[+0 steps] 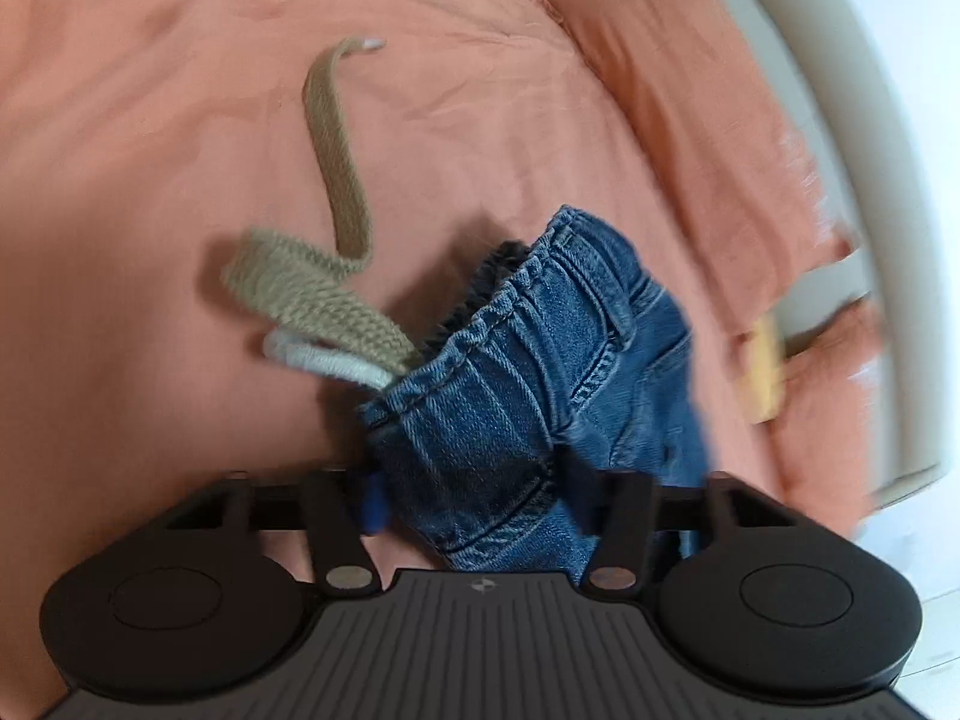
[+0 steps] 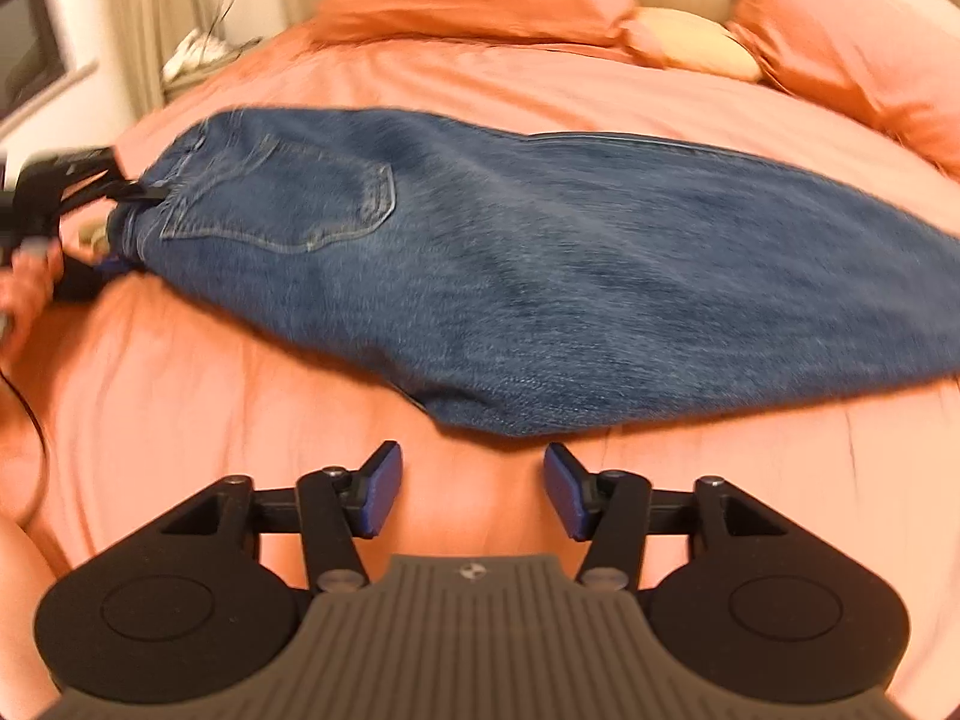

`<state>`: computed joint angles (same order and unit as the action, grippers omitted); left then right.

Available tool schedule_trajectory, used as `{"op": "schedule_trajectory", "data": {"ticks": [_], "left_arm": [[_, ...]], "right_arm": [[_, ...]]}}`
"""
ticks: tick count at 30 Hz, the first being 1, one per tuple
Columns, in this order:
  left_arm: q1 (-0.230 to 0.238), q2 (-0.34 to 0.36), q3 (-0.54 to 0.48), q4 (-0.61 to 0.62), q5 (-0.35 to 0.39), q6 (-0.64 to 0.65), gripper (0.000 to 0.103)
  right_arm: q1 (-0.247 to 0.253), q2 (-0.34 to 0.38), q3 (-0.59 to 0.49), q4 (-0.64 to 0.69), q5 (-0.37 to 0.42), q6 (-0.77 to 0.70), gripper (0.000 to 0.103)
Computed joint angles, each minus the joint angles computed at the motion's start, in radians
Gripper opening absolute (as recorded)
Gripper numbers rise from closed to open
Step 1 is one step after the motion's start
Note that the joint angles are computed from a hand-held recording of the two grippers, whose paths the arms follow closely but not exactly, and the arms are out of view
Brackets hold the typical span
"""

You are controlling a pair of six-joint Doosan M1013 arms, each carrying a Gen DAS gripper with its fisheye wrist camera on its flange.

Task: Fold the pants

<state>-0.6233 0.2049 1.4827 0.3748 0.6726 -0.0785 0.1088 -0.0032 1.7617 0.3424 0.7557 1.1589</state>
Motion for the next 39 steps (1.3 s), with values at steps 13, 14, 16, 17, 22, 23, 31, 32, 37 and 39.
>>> {"op": "schedule_trajectory", "data": {"ticks": [13,14,16,17,22,23,31,32,37,39], "left_arm": [[-0.033,0.088,-0.305,0.036,0.374,0.23,0.04],[-0.036,0.091,-0.308,0.033,0.383,0.231,0.04],[-0.036,0.094,-0.313,0.021,0.397,0.233,0.04],[-0.035,0.096,-0.316,0.017,0.402,0.235,0.04],[-0.038,0.105,-0.333,0.019,0.431,0.256,0.04],[-0.039,0.107,-0.337,0.021,0.438,0.26,0.04],[-0.045,0.125,-0.377,0.027,0.492,0.293,0.04],[-0.045,0.128,-0.384,0.028,0.501,0.304,0.04],[-0.053,0.128,-0.404,0.029,0.569,0.371,0.039],[-0.055,0.115,-0.381,0.02,0.591,0.372,0.039]], "right_arm": [[-0.002,0.002,0.035,0.153,-0.208,-0.373,0.057],[0.0,0.003,0.037,0.162,-0.229,-0.397,0.057],[-0.002,0.008,0.037,0.181,-0.246,-0.438,0.057],[-0.001,0.009,0.036,0.185,-0.251,-0.455,0.057],[-0.013,0.039,-0.001,0.214,-0.149,-0.562,0.056],[-0.012,0.052,-0.015,0.188,-0.096,-0.548,0.053],[0.035,0.059,-0.015,0.061,-0.184,-0.366,0.008],[0.033,0.06,-0.034,0.058,-0.135,-0.328,0.007],[0.012,-0.014,0.004,0.118,-0.06,-0.356,0.003],[0.006,-0.029,0.018,0.14,-0.046,-0.349,0.003]]}}
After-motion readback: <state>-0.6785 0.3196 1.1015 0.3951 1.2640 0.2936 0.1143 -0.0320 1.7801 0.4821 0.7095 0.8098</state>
